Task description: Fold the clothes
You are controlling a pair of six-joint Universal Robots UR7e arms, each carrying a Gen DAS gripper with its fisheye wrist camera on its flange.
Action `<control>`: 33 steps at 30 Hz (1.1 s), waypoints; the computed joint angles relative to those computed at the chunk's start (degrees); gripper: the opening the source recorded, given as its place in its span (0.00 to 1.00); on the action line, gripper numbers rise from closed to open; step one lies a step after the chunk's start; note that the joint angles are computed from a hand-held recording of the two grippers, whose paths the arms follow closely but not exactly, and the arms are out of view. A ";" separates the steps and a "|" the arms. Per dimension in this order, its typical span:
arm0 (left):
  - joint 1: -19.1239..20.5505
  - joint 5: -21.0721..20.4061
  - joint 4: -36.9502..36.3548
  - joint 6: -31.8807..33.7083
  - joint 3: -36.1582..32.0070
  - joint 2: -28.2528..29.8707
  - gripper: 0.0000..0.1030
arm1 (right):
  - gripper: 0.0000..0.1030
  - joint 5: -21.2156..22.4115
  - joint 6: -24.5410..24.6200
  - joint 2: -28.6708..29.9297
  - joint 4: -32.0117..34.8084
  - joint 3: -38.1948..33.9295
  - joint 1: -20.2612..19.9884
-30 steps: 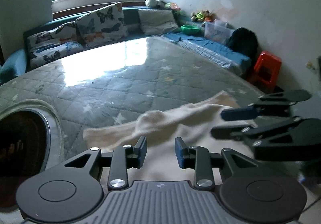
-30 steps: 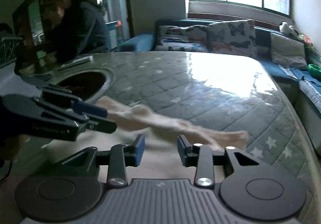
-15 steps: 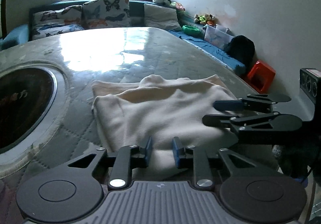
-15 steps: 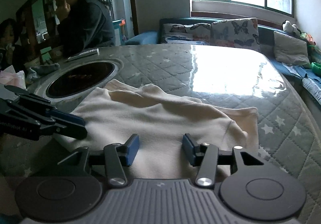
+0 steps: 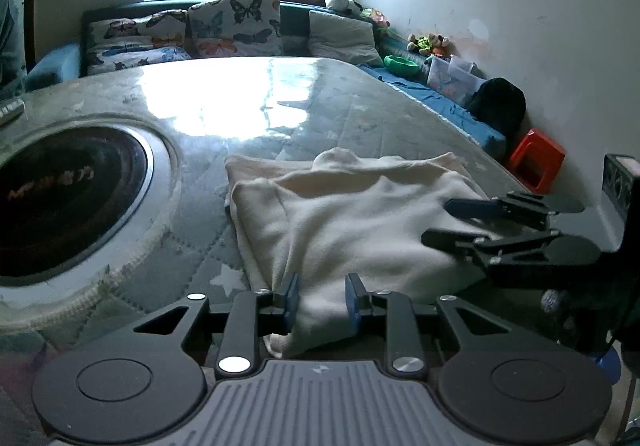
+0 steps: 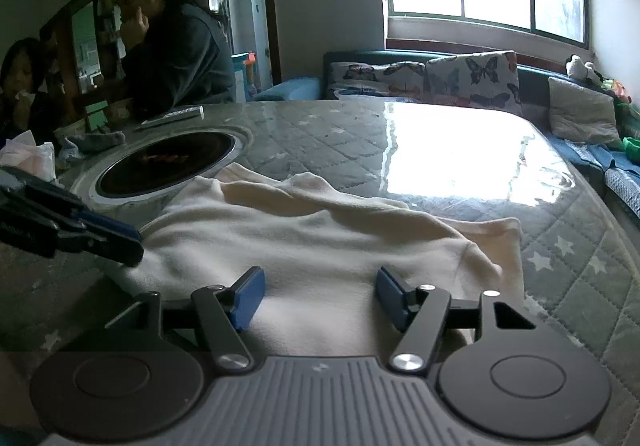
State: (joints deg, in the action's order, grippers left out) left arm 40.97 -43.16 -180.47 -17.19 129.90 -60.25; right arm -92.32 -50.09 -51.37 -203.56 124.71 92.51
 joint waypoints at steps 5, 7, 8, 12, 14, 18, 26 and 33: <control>1.09 0.19 0.03 3.04 -4.10 2.08 0.31 | 0.69 0.23 -0.36 0.37 -0.78 0.14 -0.03; 2.37 0.22 0.49 3.72 -6.31 3.40 0.31 | 0.70 0.25 -0.32 0.43 -0.94 0.16 -0.05; 3.10 0.28 0.81 3.90 -7.46 4.11 0.31 | 0.70 0.29 -0.28 0.46 -1.04 0.20 -0.07; 5.34 0.75 2.77 3.65 -10.37 5.89 0.30 | 0.74 0.55 -0.17 0.56 -0.98 0.15 -0.12; 5.93 1.49 2.59 4.05 -10.72 6.32 0.30 | 0.76 0.96 -0.11 0.52 -0.57 0.05 -0.29; 5.92 2.37 3.57 3.44 -10.97 6.02 0.30 | 0.80 1.52 -0.06 0.40 0.24 -0.17 -0.45; 5.96 2.69 5.84 3.87 -15.19 9.16 0.31 | 0.91 2.01 -0.56 0.00 2.45 -0.80 -0.62; 6.70 3.93 9.83 0.26 -18.00 10.06 0.31 | 1.00 1.96 -0.90 -0.26 4.18 -0.99 -0.36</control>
